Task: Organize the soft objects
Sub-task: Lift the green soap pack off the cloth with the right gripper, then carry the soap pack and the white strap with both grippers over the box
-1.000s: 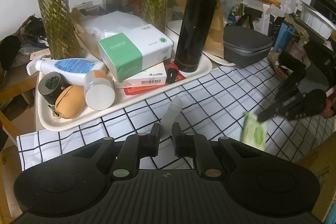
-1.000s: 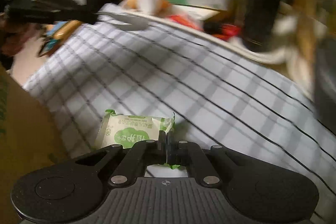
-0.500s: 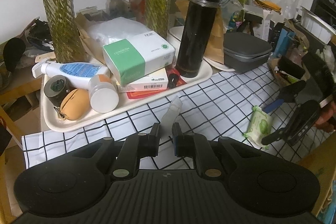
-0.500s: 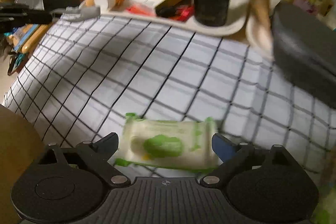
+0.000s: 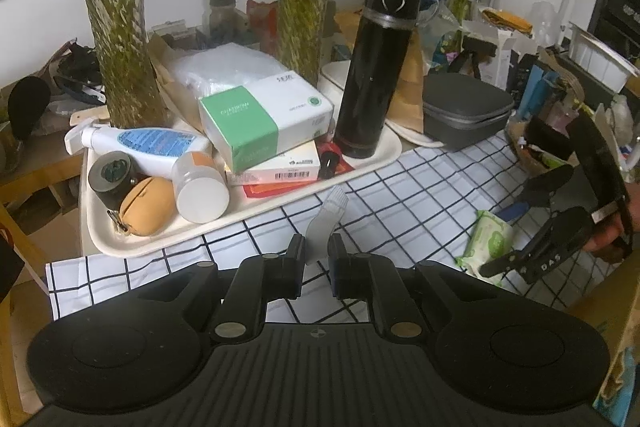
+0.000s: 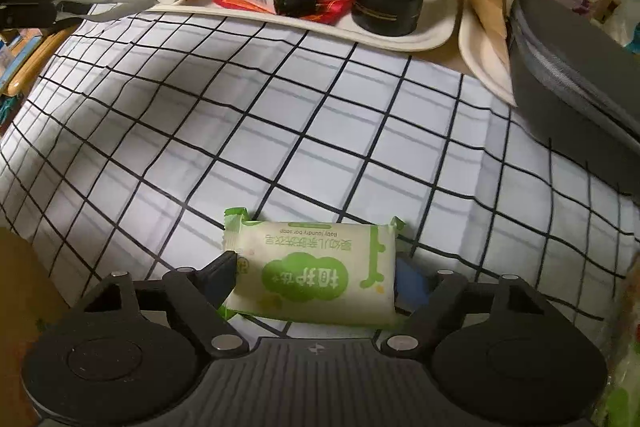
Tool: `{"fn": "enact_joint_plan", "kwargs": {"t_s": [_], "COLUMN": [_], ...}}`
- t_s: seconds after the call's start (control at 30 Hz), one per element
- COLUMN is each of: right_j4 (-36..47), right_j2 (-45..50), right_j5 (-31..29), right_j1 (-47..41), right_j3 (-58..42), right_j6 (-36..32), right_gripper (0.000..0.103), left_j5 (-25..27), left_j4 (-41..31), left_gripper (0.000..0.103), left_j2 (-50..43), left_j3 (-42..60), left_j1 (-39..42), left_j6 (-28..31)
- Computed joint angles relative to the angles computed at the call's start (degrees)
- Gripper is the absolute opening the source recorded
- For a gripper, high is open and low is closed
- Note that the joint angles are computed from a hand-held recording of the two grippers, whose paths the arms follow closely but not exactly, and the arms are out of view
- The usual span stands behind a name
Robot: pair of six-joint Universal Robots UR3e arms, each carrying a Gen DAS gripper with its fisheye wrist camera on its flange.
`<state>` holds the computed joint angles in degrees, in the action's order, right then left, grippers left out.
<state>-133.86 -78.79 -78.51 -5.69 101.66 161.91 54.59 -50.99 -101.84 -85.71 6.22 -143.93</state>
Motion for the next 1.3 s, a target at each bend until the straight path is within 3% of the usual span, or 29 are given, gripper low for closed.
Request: {"fn": "enact_joint_plan", "kwargs": {"t_s": [0.33,0.77,1.03,1.3], "right_j4": [-2.6,1.2,8.4,15.3], "right_j2": [-7.4,-24.5,-35.5,-46.8], "right_j5": [-0.4,8.8,16.9,24.6], "right_j1": [-2.3,-7.5,-8.9,-11.3], "right_j3": [2.8,6.4,10.3,13.2], "right_j6": [-0.3,1.0,-3.0,-4.8], "right_gripper": [0.082,0.082,0.082,0.083], "left_j5": [-2.3,-8.5,-19.8,-26.5], "left_j4": [-0.7,-4.7,-21.7,-54.8], "left_gripper": [0.013,0.013,0.013,0.013], "left_j2": [4.5,18.8,32.8,46.4], "left_j3": [-2.2,-9.4,-14.2,-14.0], "left_j1": [0.2,5.4,15.5,25.7], "left_j6": [0.3,2.4,12.5,33.2]}}
